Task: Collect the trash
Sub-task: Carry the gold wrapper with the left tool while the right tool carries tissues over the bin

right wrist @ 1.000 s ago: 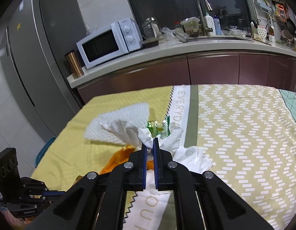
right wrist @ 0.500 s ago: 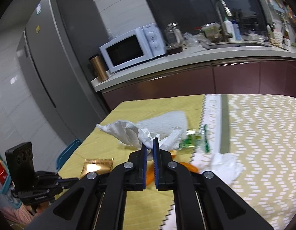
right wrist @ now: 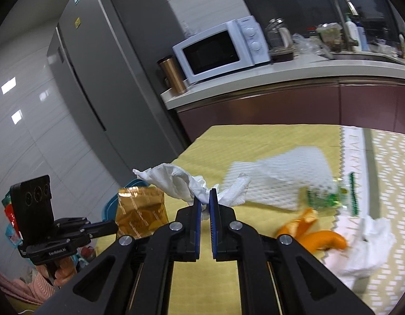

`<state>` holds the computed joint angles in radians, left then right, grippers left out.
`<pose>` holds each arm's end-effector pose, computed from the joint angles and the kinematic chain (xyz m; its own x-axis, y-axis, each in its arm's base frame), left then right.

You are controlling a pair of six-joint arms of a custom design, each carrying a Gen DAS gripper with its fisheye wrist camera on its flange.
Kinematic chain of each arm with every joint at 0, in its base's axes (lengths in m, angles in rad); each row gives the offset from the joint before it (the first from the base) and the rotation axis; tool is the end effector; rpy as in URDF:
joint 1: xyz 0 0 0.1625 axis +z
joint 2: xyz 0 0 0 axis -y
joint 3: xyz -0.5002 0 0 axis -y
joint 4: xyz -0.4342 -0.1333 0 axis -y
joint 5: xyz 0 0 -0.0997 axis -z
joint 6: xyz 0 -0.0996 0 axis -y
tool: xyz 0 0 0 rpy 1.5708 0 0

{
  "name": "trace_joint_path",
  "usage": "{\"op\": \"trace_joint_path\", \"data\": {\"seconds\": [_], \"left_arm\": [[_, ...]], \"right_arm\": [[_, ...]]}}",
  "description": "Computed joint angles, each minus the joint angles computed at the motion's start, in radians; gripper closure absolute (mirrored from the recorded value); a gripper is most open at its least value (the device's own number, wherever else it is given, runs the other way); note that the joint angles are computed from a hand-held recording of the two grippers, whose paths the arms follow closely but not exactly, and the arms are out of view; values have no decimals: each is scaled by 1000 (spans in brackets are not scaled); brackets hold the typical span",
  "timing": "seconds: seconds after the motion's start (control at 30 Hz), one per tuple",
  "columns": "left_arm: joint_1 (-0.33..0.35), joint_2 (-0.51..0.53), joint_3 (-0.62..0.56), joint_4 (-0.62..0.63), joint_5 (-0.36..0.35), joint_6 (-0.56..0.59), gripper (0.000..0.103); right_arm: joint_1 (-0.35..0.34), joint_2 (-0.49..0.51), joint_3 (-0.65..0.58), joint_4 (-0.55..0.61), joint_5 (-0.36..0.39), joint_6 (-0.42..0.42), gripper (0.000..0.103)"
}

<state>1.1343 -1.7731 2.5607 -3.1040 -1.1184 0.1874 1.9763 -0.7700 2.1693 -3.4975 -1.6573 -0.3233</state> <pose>0.0166 -0.3828 0.3466 -0.8661 0.2336 -0.4419 0.4804 0.6334 -0.6067 0.3392 -0.4739 0.0473 -0.7760 -0.5870 0.2307 -0.6195 0.6407 -0.4535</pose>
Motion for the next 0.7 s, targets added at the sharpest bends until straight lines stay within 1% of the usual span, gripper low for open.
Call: {"op": "trace_joint_path", "data": {"seconds": [0.2,0.33,0.7], "left_arm": [[2,-82,0,26,49,-3,102],[16,-131,-6,38,73,1,102],[20,-261,-14,58,183,23,102]], "right_arm": [[21,40,-49,59,37,5,98],[36,63,-81,100,58,-3,98],[88,146,-196,235,103,-34,98]]}}
